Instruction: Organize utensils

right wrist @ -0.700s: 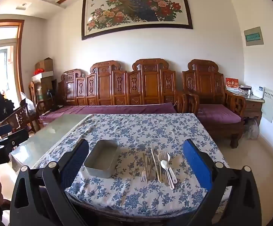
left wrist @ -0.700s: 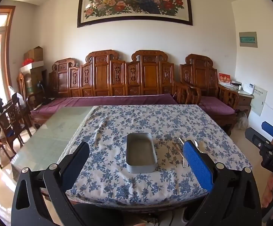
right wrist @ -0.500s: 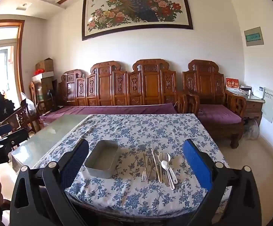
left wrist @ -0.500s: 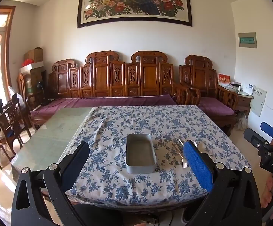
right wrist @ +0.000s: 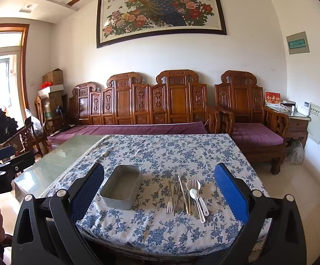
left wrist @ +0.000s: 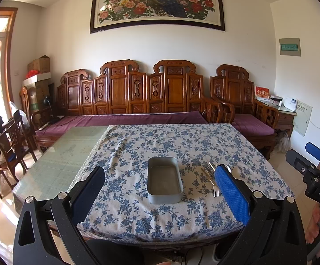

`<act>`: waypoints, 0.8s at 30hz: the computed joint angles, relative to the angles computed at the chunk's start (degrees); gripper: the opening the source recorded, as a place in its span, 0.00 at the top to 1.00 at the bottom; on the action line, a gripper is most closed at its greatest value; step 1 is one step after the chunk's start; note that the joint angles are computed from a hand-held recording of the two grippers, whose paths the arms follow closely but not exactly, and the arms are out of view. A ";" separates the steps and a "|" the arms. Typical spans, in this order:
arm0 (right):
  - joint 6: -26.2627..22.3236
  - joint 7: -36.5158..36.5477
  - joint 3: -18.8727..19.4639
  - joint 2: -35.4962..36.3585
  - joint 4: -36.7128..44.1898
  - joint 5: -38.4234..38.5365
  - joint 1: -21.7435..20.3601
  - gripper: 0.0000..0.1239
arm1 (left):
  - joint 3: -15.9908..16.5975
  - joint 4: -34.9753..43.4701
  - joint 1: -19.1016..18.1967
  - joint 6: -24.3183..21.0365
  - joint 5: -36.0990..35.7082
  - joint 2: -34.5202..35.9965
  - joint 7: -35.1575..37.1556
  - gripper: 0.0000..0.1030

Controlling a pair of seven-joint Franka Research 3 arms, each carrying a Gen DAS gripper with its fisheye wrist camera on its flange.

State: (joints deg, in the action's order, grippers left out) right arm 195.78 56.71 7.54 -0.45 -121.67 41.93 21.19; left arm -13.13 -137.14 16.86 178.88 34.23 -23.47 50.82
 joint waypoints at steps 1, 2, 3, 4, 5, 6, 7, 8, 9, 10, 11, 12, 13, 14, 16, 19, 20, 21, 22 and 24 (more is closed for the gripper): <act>-0.10 -0.65 0.09 0.04 0.19 0.70 0.02 0.19 | 0.00 0.04 -0.05 -0.12 -0.05 -0.02 0.04 0.06; 0.02 -0.12 0.01 -0.02 0.00 0.16 0.06 0.19 | 0.10 -0.02 -0.11 0.00 -0.09 0.00 0.10 0.06; 0.11 -0.14 0.04 -0.02 -0.03 0.18 0.07 0.19 | 0.26 0.01 -0.37 -0.17 -0.25 -0.07 0.25 0.06; 0.56 3.54 -0.38 0.19 -0.82 -3.69 -0.10 0.19 | -0.09 -0.05 0.10 0.03 -0.06 -0.03 0.00 0.06; 0.54 4.47 -0.53 0.13 -1.01 -4.64 -0.12 0.19 | -0.08 -0.05 0.08 0.04 -0.07 -0.01 0.03 0.06; 0.63 4.91 -0.58 0.12 -1.12 -5.10 -0.13 0.19 | -0.07 -0.07 0.08 0.08 -0.08 -0.01 0.06 0.06; 0.39 3.75 -0.50 0.05 -0.83 -4.00 -0.19 0.19 | -0.14 -0.05 0.11 -0.05 -0.11 -0.05 0.01 0.06; 0.32 4.20 -0.55 0.02 -0.89 -4.44 -0.22 0.19 | 0.13 -0.03 -0.25 -0.23 -0.29 -0.09 0.20 0.06; 0.30 4.21 -0.52 0.04 -0.87 -4.43 -0.24 0.19 | 0.39 -0.01 -0.56 -0.35 -0.46 -0.11 0.40 0.06; 0.34 2.98 -0.32 0.07 -0.67 -3.17 -0.20 0.19 | 0.27 0.01 -0.46 -0.46 -0.43 -0.17 0.33 0.06; 0.37 3.14 -0.35 0.04 -0.73 -3.31 -0.19 0.19 | 0.26 -0.03 -0.40 -0.33 -0.39 -0.14 0.32 0.06; 0.38 3.80 -0.45 0.01 -0.85 -3.99 -0.20 0.19 | 0.31 -0.03 -0.44 -0.29 -0.42 -0.10 0.36 0.06; 0.39 3.82 -0.43 0.03 -0.84 -4.01 -0.22 0.19 | 0.27 -0.02 -0.42 -0.34 -0.44 -0.11 0.33 0.06; 0.39 4.05 -0.46 0.02 -0.89 -4.28 -0.23 0.19 | 0.27 -0.02 -0.45 -0.40 -0.48 -0.17 0.32 0.06; 0.37 4.35 -0.50 0.03 -0.93 -4.61 -0.28 0.19 | 0.26 0.01 -0.45 -0.42 -0.46 -0.12 0.35 0.06; 0.34 4.11 -0.44 0.02 -0.87 -4.31 -0.29 0.19 | 0.34 -0.03 -0.53 -0.42 -0.48 -0.12 0.43 0.06; 0.35 3.71 -0.37 0.04 -0.81 -3.88 -0.28 0.19 | 0.60 -0.02 -0.72 -0.44 -0.57 -0.07 0.62 0.06; 0.34 4.45 -0.50 0.00 -0.95 -4.69 -0.30 0.19 | 0.69 -0.02 -0.83 -0.51 -0.64 -0.10 0.72 0.06; 0.34 4.45 -0.49 0.00 -0.95 -4.69 -0.31 0.19 | 0.77 -0.03 -0.93 -0.55 -0.71 -0.12 0.81 0.06; 0.37 4.24 -0.44 0.03 -0.89 -4.47 -0.31 0.19 | 0.67 -0.05 -0.79 -0.43 -0.71 -0.08 0.76 0.06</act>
State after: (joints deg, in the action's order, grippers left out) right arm 196.15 60.94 7.09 -0.42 -122.56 37.46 20.88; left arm -12.46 -137.19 16.07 178.46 33.52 -23.55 51.58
